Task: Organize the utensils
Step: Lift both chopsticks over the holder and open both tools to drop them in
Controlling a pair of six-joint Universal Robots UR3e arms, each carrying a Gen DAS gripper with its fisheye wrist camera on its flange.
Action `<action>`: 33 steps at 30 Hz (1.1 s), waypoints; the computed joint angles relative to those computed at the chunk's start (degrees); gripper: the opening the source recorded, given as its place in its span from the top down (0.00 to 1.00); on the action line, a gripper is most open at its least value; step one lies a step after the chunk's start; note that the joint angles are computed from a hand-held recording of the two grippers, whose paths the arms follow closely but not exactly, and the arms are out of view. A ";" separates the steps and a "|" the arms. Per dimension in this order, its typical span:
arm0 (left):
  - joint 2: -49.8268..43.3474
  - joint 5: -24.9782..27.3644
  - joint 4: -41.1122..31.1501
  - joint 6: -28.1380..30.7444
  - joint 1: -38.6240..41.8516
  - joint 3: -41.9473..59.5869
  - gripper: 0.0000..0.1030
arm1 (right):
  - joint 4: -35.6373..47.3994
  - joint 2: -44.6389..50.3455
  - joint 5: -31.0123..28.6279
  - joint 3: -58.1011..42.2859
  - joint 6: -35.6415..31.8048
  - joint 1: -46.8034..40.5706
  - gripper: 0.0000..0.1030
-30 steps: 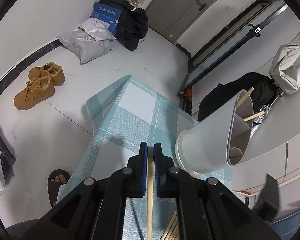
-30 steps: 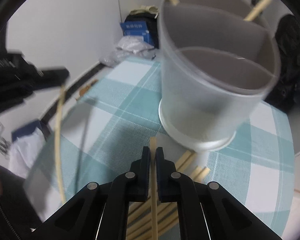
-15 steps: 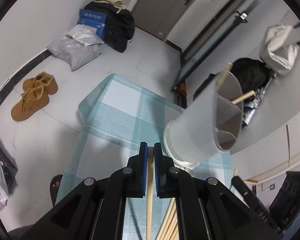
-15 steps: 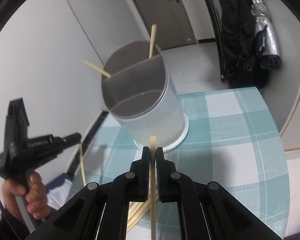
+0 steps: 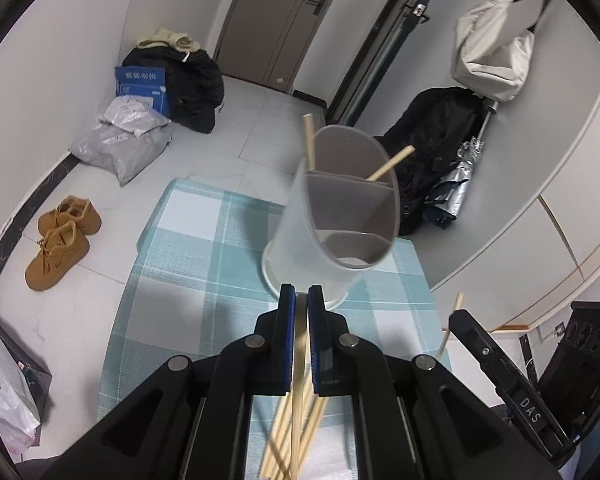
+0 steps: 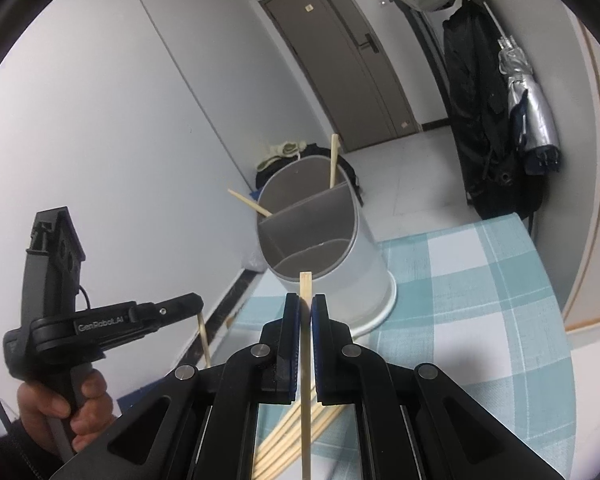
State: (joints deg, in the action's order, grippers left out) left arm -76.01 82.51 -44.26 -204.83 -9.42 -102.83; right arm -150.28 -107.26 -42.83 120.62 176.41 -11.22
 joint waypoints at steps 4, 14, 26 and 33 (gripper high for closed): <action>-2.79 3.48 -1.26 0.43 -4.09 4.89 0.98 | -1.55 -0.18 2.94 -0.23 0.60 -2.56 0.95; -8.57 8.43 -6.08 2.89 -9.68 14.97 0.98 | -6.75 1.99 3.64 -3.29 2.43 -3.34 0.95; -14.99 2.98 -16.28 3.90 -7.74 34.38 0.98 | -11.01 12.21 3.03 -16.78 9.30 -4.20 0.95; -23.84 -2.86 -27.22 5.46 -2.29 56.45 0.98 | -10.64 23.89 1.30 -37.33 15.88 -0.33 0.95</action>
State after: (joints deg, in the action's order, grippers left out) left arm -99.84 79.65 -71.48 -199.37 -11.72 -46.37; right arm -160.92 -83.37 -41.54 83.29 192.28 -11.55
